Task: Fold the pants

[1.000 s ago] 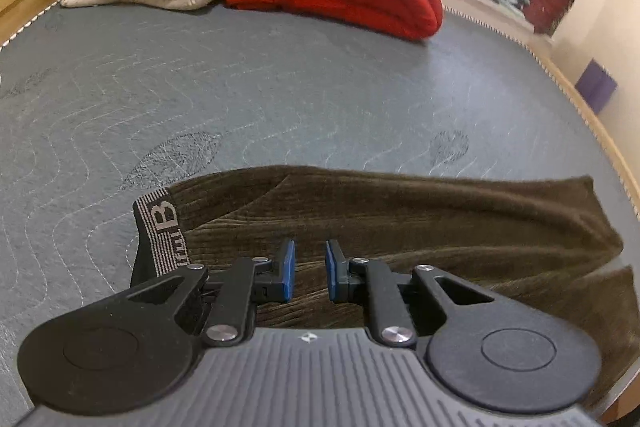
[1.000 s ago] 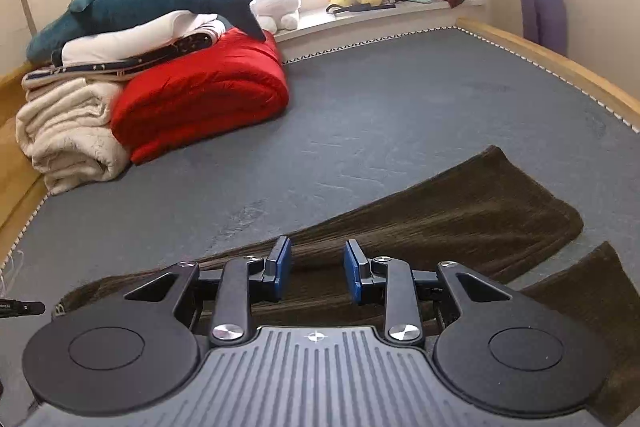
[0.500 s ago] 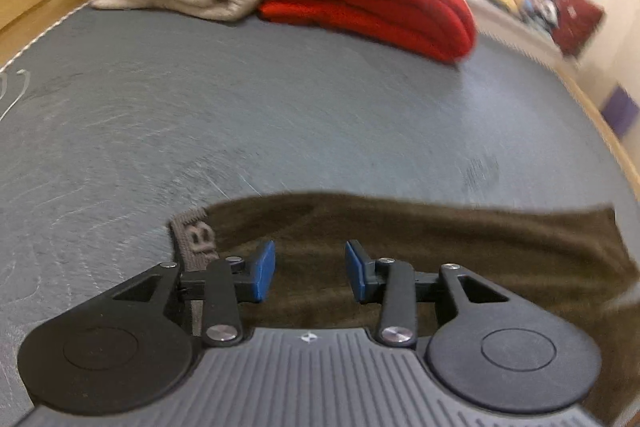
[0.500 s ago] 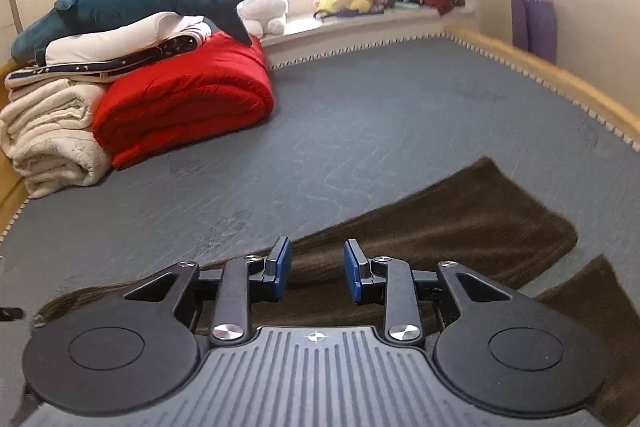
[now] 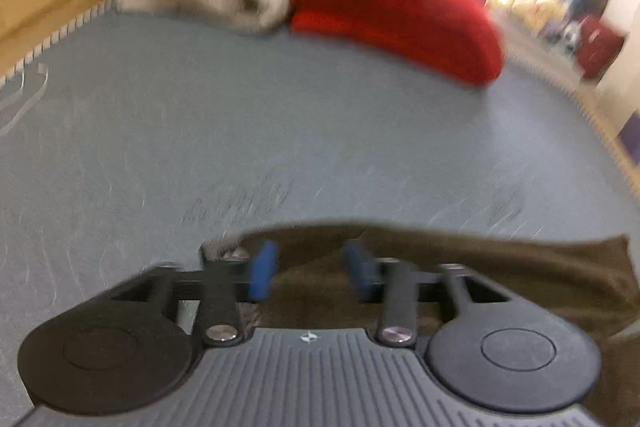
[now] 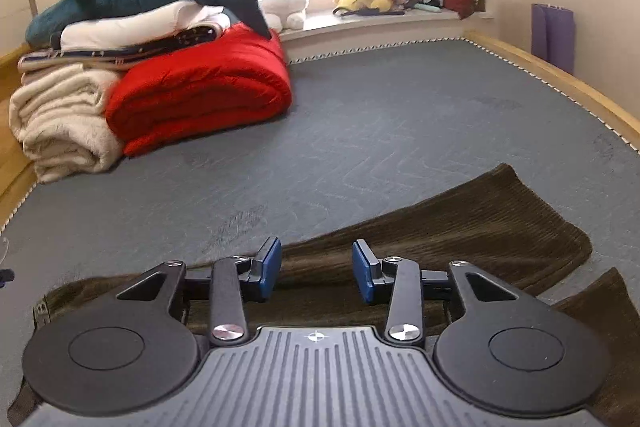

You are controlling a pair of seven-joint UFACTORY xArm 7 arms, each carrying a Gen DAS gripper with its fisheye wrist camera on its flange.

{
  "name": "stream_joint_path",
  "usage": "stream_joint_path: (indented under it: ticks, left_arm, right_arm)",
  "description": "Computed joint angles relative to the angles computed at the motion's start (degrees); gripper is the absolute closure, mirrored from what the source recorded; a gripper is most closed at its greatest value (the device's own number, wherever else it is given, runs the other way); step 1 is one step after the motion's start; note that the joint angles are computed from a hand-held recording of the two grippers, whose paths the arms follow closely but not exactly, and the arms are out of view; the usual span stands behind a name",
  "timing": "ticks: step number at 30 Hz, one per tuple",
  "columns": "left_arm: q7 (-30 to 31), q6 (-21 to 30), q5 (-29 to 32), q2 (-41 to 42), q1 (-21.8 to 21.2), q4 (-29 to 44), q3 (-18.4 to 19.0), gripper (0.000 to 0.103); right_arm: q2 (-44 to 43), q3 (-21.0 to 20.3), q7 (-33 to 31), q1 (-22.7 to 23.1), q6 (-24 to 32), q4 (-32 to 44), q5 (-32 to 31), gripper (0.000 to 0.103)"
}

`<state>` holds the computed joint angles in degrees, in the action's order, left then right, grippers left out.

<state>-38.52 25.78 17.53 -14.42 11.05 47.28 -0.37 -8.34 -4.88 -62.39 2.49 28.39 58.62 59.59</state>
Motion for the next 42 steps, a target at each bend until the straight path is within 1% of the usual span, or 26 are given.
stream_joint_path:
  ticks: [1,2,4,5,6,7,8,9,10,13,14,15,17,21,23,24,26,27,28,29,31,34,37,39,40,42]
  left_arm:
    - [0.95,1.96,-1.6,2.13,-0.26,1.98,0.74,0.086]
    - [2.78,2.2,-4.13,4.27,-0.78,3.5,1.98,0.086]
    - [6.66,2.23,-9.05,8.91,-1.71,6.98,3.6,0.086]
    - [6.72,1.75,-9.02,10.65,-1.64,8.15,3.75,0.085]
    - [6.16,0.4,-7.99,12.26,-1.5,9.01,3.86,0.076]
    - [4.91,-1.64,-6.3,13.31,-1.39,9.01,4.02,0.056]
    - [3.57,-4.44,-4.57,14.25,-1.29,8.66,4.28,0.045]
    - [3.42,-7.18,-3.63,14.97,-1.27,7.99,4.57,0.031]
    - [4.73,-8.95,-3.93,15.67,-1.38,7.62,4.7,0.026]
    - [14.34,-10.39,-8.85,17.96,-1.89,7.85,4.13,0.024]
    - [16.52,-10.74,-9.26,18.44,-2.14,7.94,4.09,0.024]
    - [17.56,-11.37,-8.42,18.93,-2.54,7.9,4.28,0.024]
    - [17.52,-11.92,-5.58,20.03,-3.56,8.42,4.95,0.024]
    - [17.66,-12.51,-2.41,22.24,-4.91,9.25,6.29,0.024]
    - [16.16,-10.77,1.12,23.16,-6.06,9.96,7.52,0.025]
    - [15.12,-9.57,3.51,23.65,-6.72,10.39,8.19,0.03]
    - [14.2,-9.3,6.24,23.85,-7.12,10.4,8.69,0.047]
    - [15.89,-8.77,4.81,23.83,-6.5,10.57,7.95,0.066]
    - [17.42,-8.23,3.13,23.59,-5.99,10.69,7.27,0.076]
    - [17.42,-8.03,3.25,23.17,-6.03,10.62,7.32,0.08]
    - [16.12,-6.6,5.57,22.26,-6.79,10.75,7.59,0.088]
    - [14.62,-4.14,8.15,19.62,-7.38,10.28,6.87,0.095]
    - [13.61,-1.78,10.08,15.22,-7.62,8.7,5.13,0.096]
    - [15.03,-1.39,10.72,10.39,-7.56,5.82,3.51,0.096]
    - [16.15,-1.43,10.54,7.75,-7.5,4.04,2.7,0.096]
    - [19.67,-1.04,7.64,0.63,-8.04,-0.74,1.32,0.096]
  right_arm:
    - [-0.15,0.27,-0.57,0.1,-0.97,-0.39,-0.44,0.062]
    - [-0.29,0.42,-1.25,0.24,-1.73,-0.7,-0.87,0.062]
    - [-0.24,0.24,-1.71,0.34,-1.34,-0.66,-1.93,0.062]
    - [-0.19,0.11,-1.61,0.31,-0.9,-0.53,-2.26,0.063]
    - [-0.17,0.03,-1.46,0.25,-0.68,-0.48,-2.55,0.063]
    - [-0.07,0.01,-1.12,0.14,-0.67,-0.37,-3.02,0.063]
    - [0.12,-0.01,-0.53,-0.01,-0.67,-0.18,-3.56,0.063]
    - [0.46,-0.13,0.19,-0.23,-0.3,0.21,-4.02,0.063]
    - [0.78,-0.22,0.9,-0.47,0.13,0.54,-4.34,0.063]
    - [1.91,-0.03,4.57,-1.5,0.92,1.48,-6.69,0.063]
    - [2.22,0.0,5.26,-1.79,1.14,1.68,-7.2,0.063]
    - [2.45,0.05,5.63,-2.04,1.27,1.84,-7.52,0.063]
    - [2.65,0.28,5.71,-2.38,0.77,1.77,-8.13,0.063]
    - [2.72,0.52,5.56,-2.78,-1.58,1.08,-9.38,0.063]
    - [2.89,0.36,5.99,-3.07,-2.23,0.98,-9.79,0.063]
    - [3.02,0.36,6.57,-3.24,-2.53,1.03,-10.32,0.063]
    - [3.25,0.28,7.12,-3.54,-3.19,1.05,-10.91,0.063]
    - [3.43,0.24,7.32,-3.72,-3.5,1.13,-11.33,0.063]
    - [3.6,0.25,7.65,-3.9,-3.93,1.16,-11.85,0.063]
    - [3.73,0.24,7.79,-4.04,-4.4,1.15,-12.12,0.063]
    - [3.84,0.18,7.92,-4.32,-5.67,0.95,-12.19,0.063]
    - [3.95,-0.04,9.62,-4.97,-7.35,0.59,-12.75,0.063]
    - [4.33,-0.12,14.12,-5.83,-9.19,0.24,-15.08,0.064]
    - [4.66,-0.12,18.26,-6.57,-10.19,-0.01,-17.95,0.075]
    - [4.77,-0.24,20.14,-6.94,-10.21,0.0,-18.92,0.078]
    - [4.87,-0.65,21.35,-7.38,-9.95,0.17,-18.61,0.087]
